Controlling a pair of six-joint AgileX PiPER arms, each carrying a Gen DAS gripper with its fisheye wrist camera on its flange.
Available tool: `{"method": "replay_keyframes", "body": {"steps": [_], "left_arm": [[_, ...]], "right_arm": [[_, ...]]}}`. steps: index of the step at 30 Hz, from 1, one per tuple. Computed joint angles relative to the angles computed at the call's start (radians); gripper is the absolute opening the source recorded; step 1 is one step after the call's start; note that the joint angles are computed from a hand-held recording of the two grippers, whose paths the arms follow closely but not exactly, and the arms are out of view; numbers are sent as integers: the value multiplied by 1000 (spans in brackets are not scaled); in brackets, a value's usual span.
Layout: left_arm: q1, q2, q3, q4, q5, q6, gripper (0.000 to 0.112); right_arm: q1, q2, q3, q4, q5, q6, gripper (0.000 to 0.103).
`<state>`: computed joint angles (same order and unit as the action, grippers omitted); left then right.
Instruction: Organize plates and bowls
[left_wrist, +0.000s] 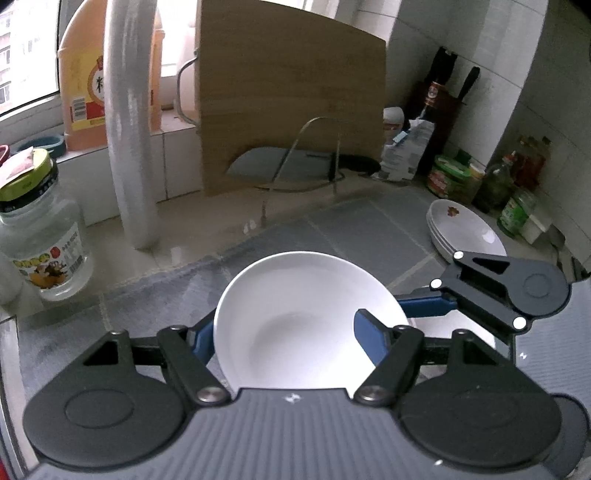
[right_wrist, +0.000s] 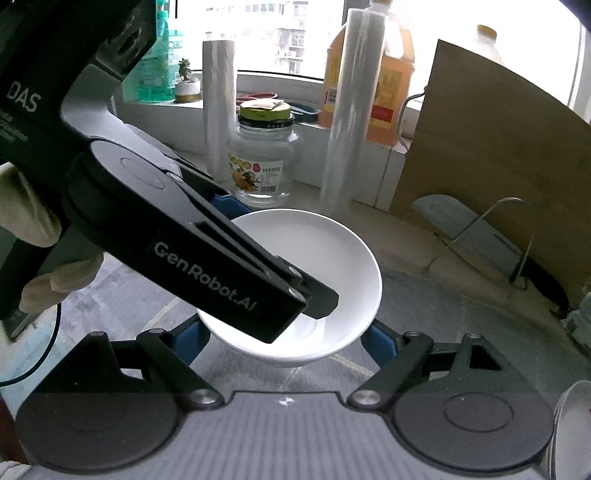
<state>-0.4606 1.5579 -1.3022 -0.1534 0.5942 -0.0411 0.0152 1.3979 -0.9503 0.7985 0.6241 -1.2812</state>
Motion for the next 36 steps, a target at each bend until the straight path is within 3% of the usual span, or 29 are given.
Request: {"method": "replay_keyframes", "body": {"steps": [16,27,36], "left_arm": [[-187,45,-103,163,20,-177,74],[-262,192,-295,93,44,-83,74],[-263,277,-368,2,64,-18,74]], "right_arm": [[-252,-117,74,95,134,-158,91],[-463,-117,71,124,192,-257,91],[-522,-63,52,109,212,-269,91]]}}
